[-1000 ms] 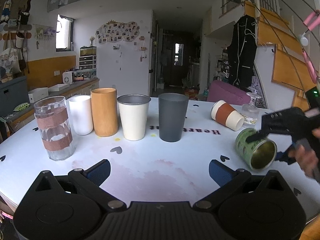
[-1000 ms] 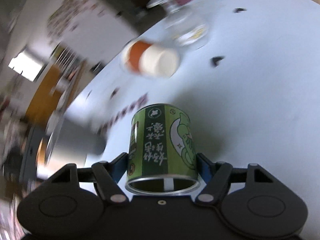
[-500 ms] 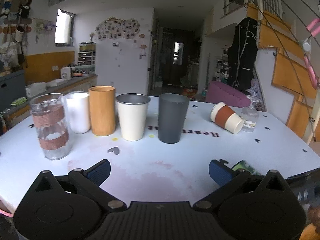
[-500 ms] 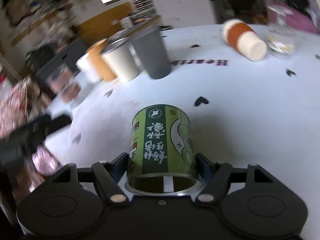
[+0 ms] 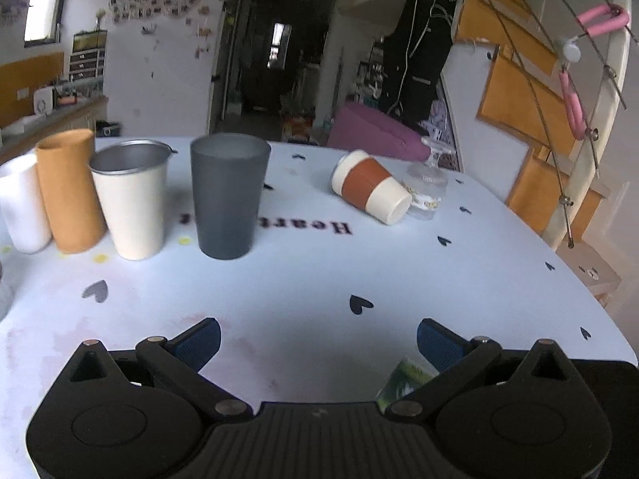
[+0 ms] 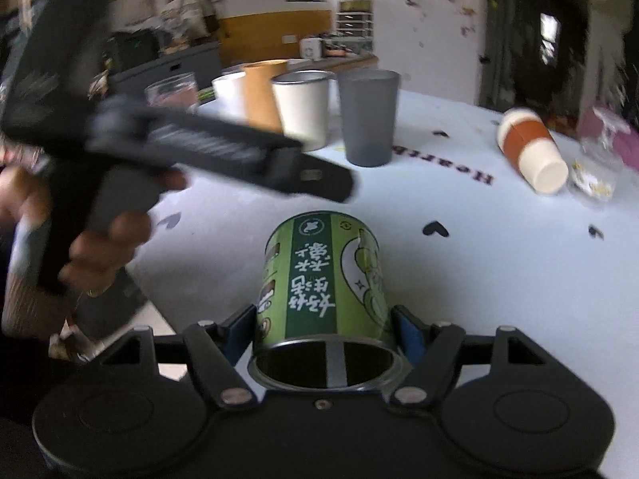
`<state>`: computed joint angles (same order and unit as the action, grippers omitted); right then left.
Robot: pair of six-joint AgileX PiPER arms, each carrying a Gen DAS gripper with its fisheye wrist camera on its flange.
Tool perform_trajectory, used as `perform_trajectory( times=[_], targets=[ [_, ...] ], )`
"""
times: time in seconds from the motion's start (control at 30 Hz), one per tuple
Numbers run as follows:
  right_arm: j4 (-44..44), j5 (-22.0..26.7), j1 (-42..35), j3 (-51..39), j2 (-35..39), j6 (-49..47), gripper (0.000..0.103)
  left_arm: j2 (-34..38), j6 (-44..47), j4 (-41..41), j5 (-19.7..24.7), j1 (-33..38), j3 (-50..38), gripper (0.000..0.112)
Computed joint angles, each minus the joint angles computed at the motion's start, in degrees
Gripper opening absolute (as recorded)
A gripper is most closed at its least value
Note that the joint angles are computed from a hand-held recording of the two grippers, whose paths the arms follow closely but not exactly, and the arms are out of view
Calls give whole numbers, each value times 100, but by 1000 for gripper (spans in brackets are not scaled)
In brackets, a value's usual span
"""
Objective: Flip cup upright
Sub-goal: 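Lift the green tin with the right gripper and rotate it toward the left gripper, then grasp the green tin with the left gripper while the right gripper releases it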
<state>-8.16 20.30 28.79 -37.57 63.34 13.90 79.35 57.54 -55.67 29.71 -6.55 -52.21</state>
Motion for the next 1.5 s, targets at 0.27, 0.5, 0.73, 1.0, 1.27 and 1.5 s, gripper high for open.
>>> perform_trajectory(
  times=[0.27,0.5,0.73,1.0,1.27,1.5],
  targets=[
    [-2390,371,979,330,-248,1783,85,353,-146,394,624,124,-261,103],
    [-3278,919,1216,524,-565,3053,88,281,-33,239,808,466,-159,103],
    [-3633,1007,859,657,-730,3803,89,224,95,63,1193,1044,-40,103],
    [-4321,813,406,668,-467,5031,88,161,95,202,1504,1288,51,103],
    [-4284,522,209,813,-681,5274,88,637,-920,340,2711,1474,-764,99],
    [-4088,148,-37,949,-839,5234,88,1129,-2102,1236,3143,631,-1915,92]
  ],
)
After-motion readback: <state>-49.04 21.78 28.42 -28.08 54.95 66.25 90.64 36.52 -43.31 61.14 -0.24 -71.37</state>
